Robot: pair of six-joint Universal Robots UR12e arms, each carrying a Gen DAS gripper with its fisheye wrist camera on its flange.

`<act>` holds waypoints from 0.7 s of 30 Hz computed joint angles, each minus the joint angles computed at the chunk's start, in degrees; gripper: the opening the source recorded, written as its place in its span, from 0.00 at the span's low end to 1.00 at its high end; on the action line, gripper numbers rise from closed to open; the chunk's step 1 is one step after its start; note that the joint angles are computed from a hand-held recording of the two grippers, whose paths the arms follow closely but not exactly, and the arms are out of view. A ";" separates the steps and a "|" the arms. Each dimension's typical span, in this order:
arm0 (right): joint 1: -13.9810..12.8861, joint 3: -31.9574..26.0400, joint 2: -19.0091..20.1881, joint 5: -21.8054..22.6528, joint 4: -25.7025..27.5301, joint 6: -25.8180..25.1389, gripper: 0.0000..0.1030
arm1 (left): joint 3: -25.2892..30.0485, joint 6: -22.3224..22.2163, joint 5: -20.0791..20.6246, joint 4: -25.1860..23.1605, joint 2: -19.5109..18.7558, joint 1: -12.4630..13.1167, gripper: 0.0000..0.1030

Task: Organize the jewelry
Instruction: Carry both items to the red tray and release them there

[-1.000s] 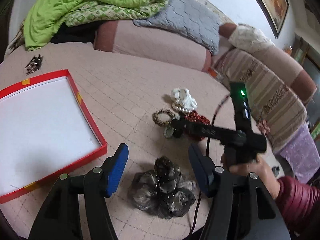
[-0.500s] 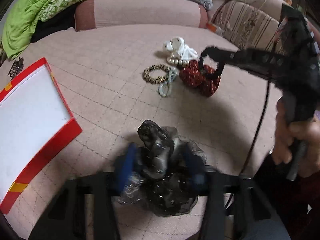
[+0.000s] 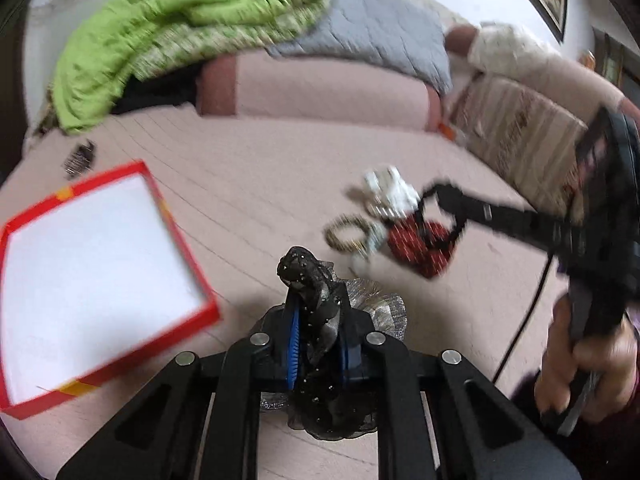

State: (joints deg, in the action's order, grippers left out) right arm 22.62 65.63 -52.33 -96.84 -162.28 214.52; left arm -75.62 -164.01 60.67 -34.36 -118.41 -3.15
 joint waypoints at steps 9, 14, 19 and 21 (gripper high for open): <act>1.50 -4.32 2.16 4.05 0.48 -3.62 0.09 | -0.89 -7.98 4.62 9.66 1.04 2.52 0.14; 1.93 -10.30 5.04 7.45 4.58 -5.67 0.09 | 3.04 -14.05 7.99 11.06 -1.76 4.18 0.14; 2.26 -21.64 10.59 9.86 11.27 -7.86 0.09 | 9.92 -15.72 13.73 9.34 -5.71 5.02 0.14; 2.21 -28.06 13.79 11.37 15.03 -8.10 0.09 | 12.52 -16.45 14.95 7.47 -7.29 5.58 0.15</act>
State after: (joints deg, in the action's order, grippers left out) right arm 24.84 37.57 -38.55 -85.48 -147.25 206.42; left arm -63.11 -180.47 75.62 -26.89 -125.70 2.43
